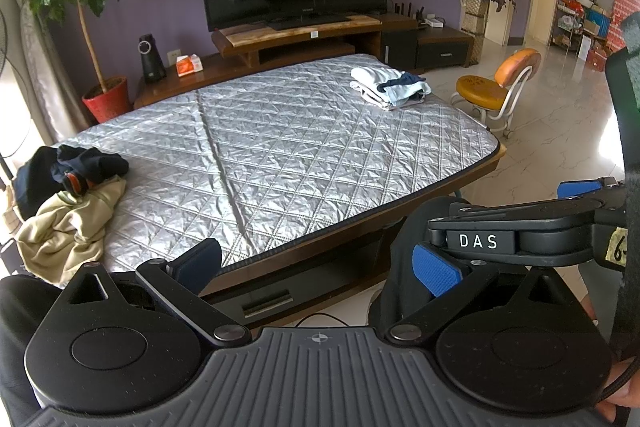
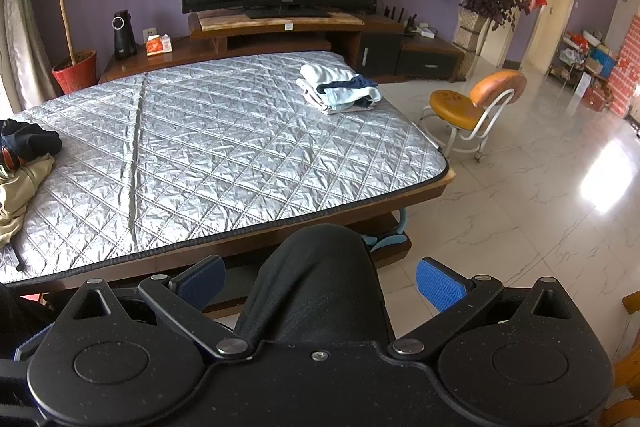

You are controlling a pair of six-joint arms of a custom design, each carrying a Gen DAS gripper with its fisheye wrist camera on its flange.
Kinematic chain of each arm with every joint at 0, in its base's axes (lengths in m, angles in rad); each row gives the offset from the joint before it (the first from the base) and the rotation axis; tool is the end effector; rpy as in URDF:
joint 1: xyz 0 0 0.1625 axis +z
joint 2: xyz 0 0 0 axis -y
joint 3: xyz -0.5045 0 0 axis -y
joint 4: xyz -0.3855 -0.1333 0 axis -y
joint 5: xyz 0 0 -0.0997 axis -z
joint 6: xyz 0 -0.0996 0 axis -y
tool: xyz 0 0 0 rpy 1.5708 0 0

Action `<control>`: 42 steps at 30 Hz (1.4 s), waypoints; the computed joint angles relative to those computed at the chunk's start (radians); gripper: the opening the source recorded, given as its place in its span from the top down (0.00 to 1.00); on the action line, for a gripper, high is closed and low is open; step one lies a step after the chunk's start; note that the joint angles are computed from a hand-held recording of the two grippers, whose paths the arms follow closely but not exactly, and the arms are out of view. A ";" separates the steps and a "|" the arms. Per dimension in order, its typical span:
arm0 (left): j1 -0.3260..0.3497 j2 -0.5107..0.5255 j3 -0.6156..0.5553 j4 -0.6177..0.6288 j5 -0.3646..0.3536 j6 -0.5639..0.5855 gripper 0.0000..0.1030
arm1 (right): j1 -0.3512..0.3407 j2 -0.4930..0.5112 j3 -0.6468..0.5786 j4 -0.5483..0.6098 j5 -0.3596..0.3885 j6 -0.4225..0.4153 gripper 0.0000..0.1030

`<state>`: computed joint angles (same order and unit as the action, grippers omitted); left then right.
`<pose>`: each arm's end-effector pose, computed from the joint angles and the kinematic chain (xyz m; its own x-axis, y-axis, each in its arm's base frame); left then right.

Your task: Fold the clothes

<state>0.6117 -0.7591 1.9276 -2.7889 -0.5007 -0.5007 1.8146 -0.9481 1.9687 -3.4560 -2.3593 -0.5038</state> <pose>-0.3799 -0.5361 0.1122 -0.6656 0.0475 -0.7448 0.5679 0.6798 -0.4641 0.2090 -0.5806 0.2740 -0.6375 0.0056 0.7704 -0.5303 0.7222 -0.4441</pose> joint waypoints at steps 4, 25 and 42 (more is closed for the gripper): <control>0.000 0.001 0.002 -0.004 -0.002 -0.001 0.00 | 0.001 -0.001 -0.001 0.004 0.000 0.000 0.01; 0.007 -0.002 0.002 -0.017 -0.012 0.014 0.00 | -0.002 0.003 -0.004 -0.009 0.003 -0.017 0.01; 0.009 -0.003 0.004 -0.016 -0.015 0.014 0.00 | -0.001 0.007 -0.005 -0.015 0.002 -0.021 0.01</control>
<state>0.6210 -0.7624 1.9318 -2.8049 -0.5155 -0.4863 1.8135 -0.9407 1.9635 -3.4710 -2.3575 -0.5252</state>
